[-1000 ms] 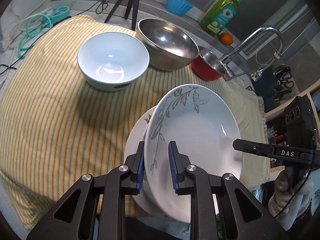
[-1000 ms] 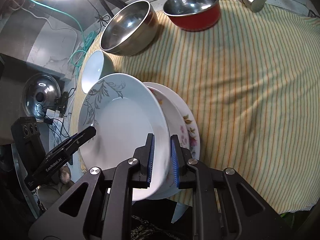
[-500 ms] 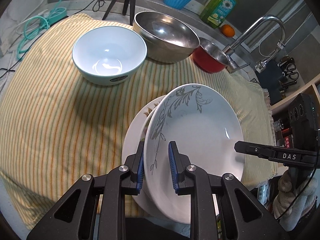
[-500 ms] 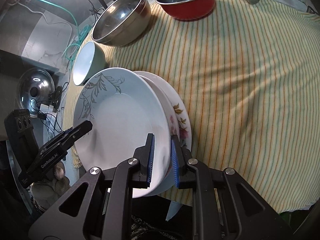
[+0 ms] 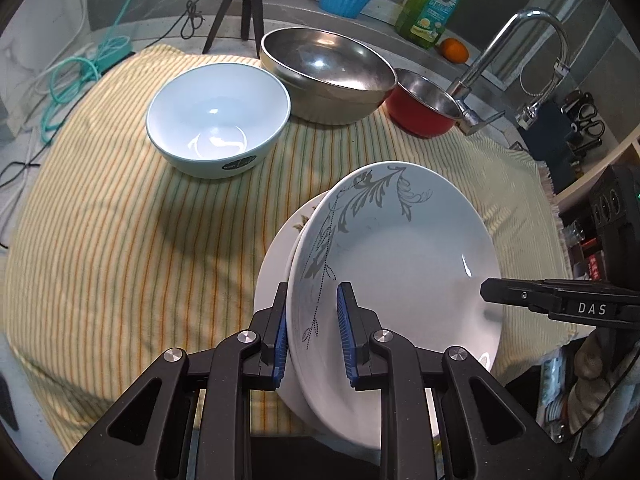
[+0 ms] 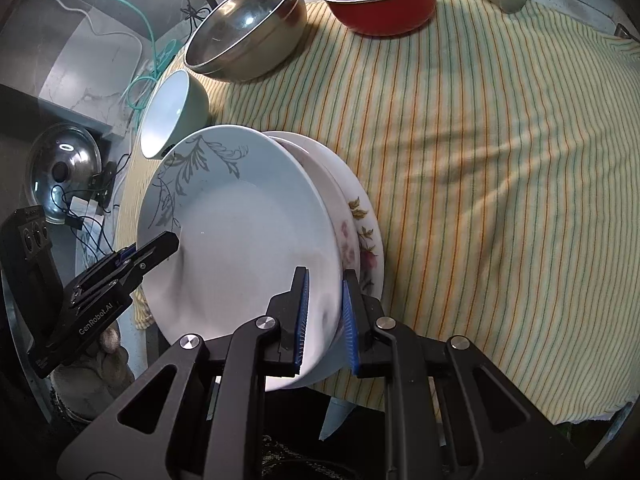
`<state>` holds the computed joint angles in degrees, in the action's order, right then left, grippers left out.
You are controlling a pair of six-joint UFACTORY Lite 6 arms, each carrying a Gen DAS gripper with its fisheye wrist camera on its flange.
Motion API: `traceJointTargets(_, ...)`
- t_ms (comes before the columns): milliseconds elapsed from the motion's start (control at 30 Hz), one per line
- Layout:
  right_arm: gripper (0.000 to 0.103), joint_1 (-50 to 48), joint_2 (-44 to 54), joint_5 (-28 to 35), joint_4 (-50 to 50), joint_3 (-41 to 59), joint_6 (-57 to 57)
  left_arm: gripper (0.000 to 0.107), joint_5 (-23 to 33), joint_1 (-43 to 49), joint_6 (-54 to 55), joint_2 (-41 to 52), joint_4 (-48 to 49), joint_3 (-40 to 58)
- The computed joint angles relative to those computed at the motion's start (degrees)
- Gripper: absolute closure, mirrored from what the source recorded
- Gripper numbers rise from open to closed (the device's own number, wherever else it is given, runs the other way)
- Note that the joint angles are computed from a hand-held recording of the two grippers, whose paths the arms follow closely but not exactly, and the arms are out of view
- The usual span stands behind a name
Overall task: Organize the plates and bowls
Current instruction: 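Lower the grey-leaf plate onto the flower plates and open the left gripper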
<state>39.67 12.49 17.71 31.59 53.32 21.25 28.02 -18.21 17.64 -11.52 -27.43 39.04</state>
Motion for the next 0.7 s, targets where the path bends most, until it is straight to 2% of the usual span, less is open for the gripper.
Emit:
traceJointTargets(233, 0.086, 0.4, 0.3, 0.1, -2.3, 0.4, 2.2, 0.087, -2.6, -4.0, -9.0, -0.9, 10.7, -0.8)
traceJointTargets(600, 0.086, 4.0, 2.0, 3.9, -24.4, 4.7, 22.1, 0.087, -3.8, -6.8, -17.3, -0.4, 20.3, -0.9)
traceJointTargets(700, 0.086, 4.2, 2.4, 4.8, -26.7, 5.5, 23.6, 0.087, -3.8, -6.7, -17.6, 0.0, 20.6, -1.0)
